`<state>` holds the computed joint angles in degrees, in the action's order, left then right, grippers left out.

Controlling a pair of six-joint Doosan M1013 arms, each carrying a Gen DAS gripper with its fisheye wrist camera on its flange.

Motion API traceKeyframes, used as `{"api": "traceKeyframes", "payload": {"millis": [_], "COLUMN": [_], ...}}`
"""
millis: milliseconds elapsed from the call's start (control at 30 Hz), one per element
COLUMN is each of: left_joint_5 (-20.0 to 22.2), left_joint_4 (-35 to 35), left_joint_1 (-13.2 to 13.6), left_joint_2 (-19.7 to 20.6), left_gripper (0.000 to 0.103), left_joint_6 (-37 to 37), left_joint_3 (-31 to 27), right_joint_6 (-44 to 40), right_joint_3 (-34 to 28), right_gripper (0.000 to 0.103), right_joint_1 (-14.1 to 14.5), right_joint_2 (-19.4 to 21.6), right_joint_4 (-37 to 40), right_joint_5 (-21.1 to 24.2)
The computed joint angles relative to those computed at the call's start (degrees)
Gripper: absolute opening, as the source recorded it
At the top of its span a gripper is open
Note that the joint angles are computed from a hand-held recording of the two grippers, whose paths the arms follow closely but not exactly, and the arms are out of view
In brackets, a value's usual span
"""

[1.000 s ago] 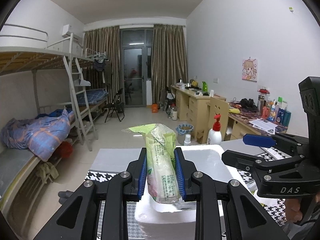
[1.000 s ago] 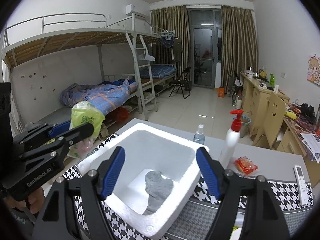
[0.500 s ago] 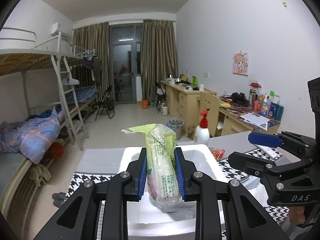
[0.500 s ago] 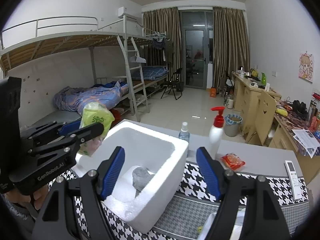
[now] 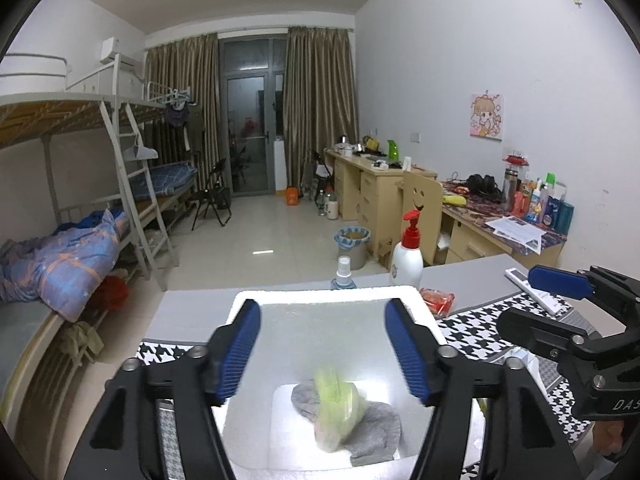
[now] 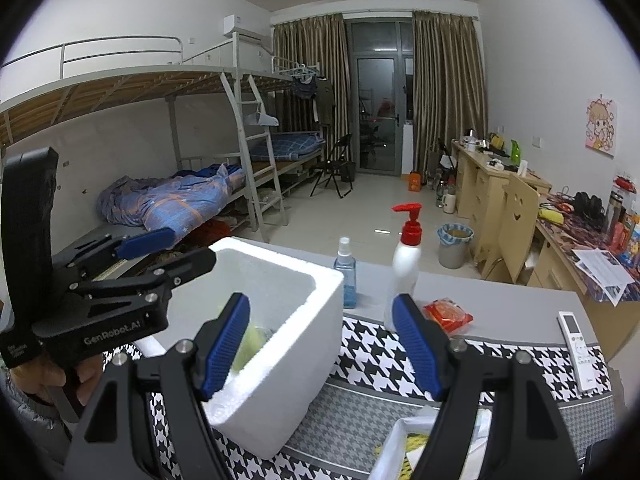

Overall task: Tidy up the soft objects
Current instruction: 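Open the left gripper to drop the green packet into the foam box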

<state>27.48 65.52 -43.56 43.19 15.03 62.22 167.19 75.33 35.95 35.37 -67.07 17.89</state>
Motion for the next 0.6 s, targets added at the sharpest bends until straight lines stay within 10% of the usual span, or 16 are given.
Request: {"api": "traceKeyframes", "payload": {"millis": [100, 600], "left_joint_5": [-0.1, 0.0], "left_joint_4": [1.6, 14.2], "left_joint_1": [-0.1, -2.0], "left_joint_2": [-0.3, -2.2], "left_gripper": [0.094, 0.102], "left_joint_6": [-2.4, -14.9], "left_joint_3": [0.6, 3.5], "right_joint_6": [1.9, 16.2], "right_joint_3": [0.6, 5.1], "right_gripper": [0.078, 0.081], "right_joint_1": [-0.2, 0.2], "right_joint_2": [-0.3, -3.1], "right_joint_4": [-1.1, -14.2], "right_joint_5": [-0.3, 2.1]}}
